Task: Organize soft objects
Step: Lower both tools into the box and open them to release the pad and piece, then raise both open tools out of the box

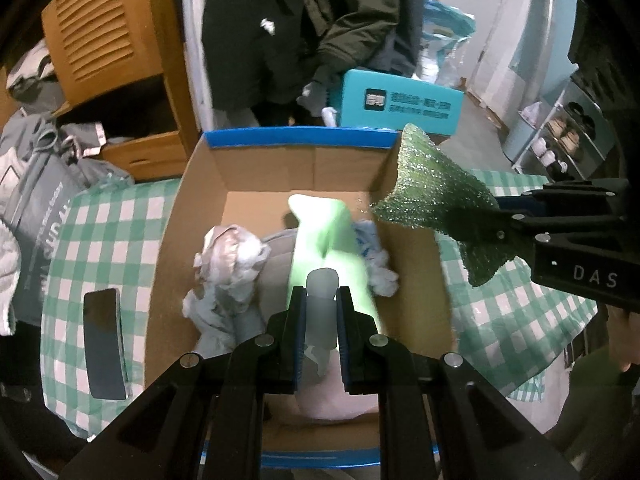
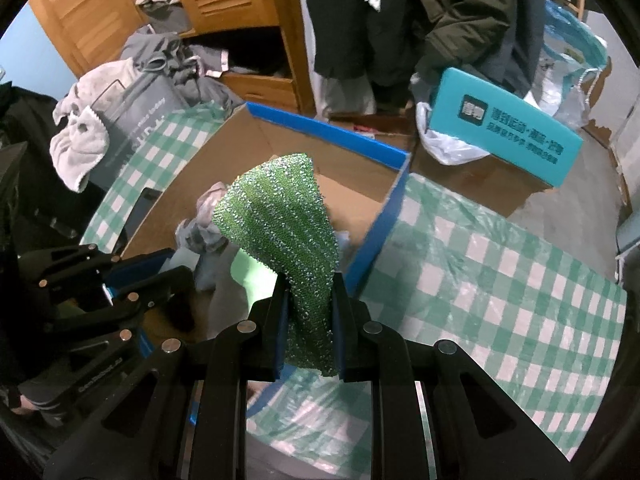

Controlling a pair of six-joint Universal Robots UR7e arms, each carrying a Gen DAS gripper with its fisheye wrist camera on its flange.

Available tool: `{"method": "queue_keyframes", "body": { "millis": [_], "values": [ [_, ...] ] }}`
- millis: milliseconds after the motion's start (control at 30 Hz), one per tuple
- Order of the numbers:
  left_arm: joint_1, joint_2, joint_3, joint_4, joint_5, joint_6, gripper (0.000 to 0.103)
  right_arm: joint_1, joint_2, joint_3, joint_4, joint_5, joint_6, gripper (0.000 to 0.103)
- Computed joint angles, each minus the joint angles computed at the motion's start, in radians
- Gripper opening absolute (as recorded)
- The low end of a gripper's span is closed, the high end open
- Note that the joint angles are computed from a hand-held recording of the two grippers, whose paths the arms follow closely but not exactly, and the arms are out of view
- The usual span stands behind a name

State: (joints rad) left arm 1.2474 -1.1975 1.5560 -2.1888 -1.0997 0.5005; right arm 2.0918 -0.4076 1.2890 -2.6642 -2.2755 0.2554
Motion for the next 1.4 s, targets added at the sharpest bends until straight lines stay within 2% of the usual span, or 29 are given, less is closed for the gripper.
{"method": "queue_keyframes", "body": {
  "millis": [600, 633, 700, 767, 833, 933, 1067, 1233, 1333, 1400],
  "values": [
    [0.038, 0.046, -0.049, 0.033, 0.053, -0.054, 0.017, -0.021, 0.092, -0.132, 0.112, 0.054, 0.016, 0.019],
    [0.038, 0.047, -0.050, 0.035, 0.058, -0.058, 0.020, -0.021, 0.094, -0.134, 0.112, 0.056, 0.014, 0.023],
    [0.037, 0.045, -0.049, 0.035, 0.062, -0.063, 0.022, -0.022, 0.097, -0.137, 0.111, 0.052, 0.011, 0.025],
    [0.036, 0.042, -0.045, 0.023, 0.063, -0.061, 0.034, -0.021, 0.097, -0.134, 0.102, 0.051, 0.010, 0.029],
    [0.033, 0.038, -0.041, 0.012, 0.064, -0.060, 0.040, -0.020, 0.094, -0.129, 0.093, 0.051, 0.008, 0.036],
    [0.028, 0.030, -0.039, 0.010, 0.059, -0.059, 0.043, -0.017, 0.088, -0.118, 0.067, 0.052, 0.003, 0.047],
    [0.022, 0.017, -0.031, 0.001, 0.051, -0.051, 0.050, -0.012, 0.085, -0.111, 0.050, 0.049, -0.010, 0.052],
    [0.014, 0.005, -0.021, -0.009, 0.048, -0.045, 0.055, -0.005, 0.070, -0.086, 0.026, 0.034, -0.008, 0.053],
    [0.006, -0.005, -0.014, -0.014, 0.050, -0.047, 0.063, 0.001, 0.054, -0.063, 0.006, 0.029, 0.001, 0.055],
    [-0.001, -0.015, -0.003, -0.027, 0.044, -0.039, 0.065, 0.007, 0.042, -0.044, -0.013, 0.020, 0.003, 0.056]
  ]
}}
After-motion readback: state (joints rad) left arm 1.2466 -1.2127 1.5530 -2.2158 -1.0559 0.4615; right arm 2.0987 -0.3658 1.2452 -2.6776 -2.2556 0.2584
